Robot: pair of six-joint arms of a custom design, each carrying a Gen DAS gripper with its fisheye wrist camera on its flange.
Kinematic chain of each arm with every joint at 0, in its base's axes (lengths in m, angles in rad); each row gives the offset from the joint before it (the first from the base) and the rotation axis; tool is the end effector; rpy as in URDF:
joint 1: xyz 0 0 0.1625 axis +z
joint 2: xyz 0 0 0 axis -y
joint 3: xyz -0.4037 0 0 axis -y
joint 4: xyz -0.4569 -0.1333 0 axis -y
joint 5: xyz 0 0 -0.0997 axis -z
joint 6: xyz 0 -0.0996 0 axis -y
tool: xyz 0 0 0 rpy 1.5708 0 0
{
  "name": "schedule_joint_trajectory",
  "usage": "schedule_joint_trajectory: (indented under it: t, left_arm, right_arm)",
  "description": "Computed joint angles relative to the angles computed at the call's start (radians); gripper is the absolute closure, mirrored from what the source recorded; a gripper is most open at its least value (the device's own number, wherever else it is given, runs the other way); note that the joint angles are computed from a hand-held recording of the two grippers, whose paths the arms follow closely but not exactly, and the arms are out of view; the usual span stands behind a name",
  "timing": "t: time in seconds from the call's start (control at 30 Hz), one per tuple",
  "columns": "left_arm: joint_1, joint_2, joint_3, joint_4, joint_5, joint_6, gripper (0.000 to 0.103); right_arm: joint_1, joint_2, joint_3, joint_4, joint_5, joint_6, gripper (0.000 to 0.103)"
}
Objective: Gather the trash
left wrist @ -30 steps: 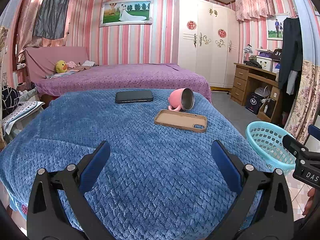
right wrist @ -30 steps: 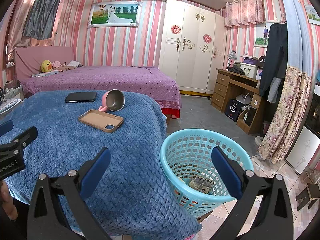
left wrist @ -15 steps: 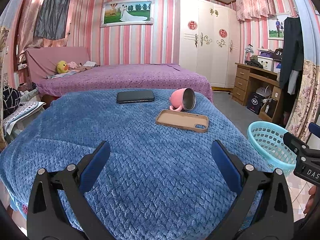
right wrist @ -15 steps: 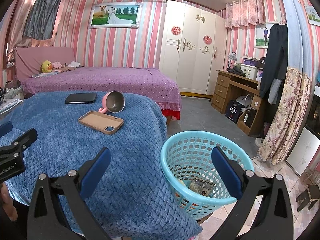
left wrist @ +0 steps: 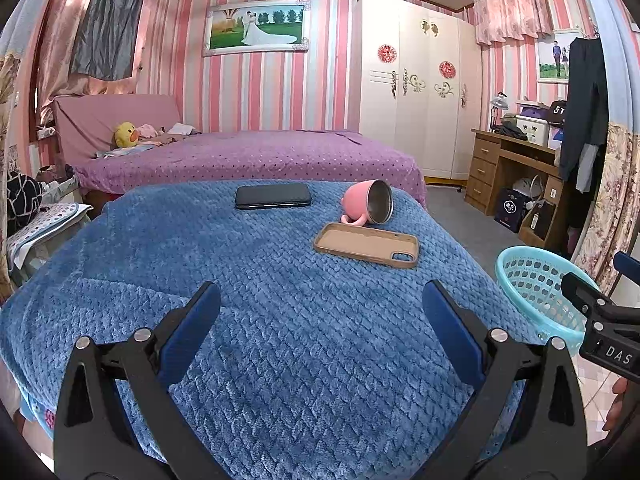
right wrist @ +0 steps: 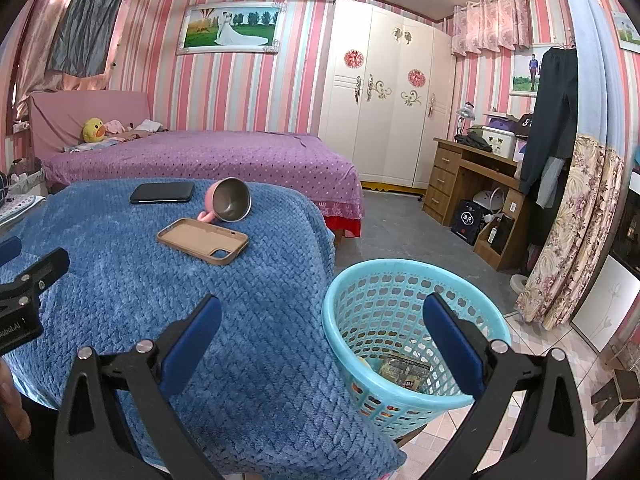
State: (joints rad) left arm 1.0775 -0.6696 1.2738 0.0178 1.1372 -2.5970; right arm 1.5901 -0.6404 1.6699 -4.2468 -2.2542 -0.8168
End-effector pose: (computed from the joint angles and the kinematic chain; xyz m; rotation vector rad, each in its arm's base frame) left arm -0.1810 -0.7064 0.0198 0.9645 2.2417 -1.2311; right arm 0.0825 -0.6271 0.1174 0.0866 -1.6729 1.3388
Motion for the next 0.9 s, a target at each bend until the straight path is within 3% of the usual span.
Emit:
schedule_joint_trajectory:
  t: [0.9]
  left_arm:
    - [-0.001,-0.004,0.008,-0.015,0.001,0.007,0.005]
  right_arm:
    - [-0.004,0.003,0.0,-0.007,0.002,-0.002,0.005]
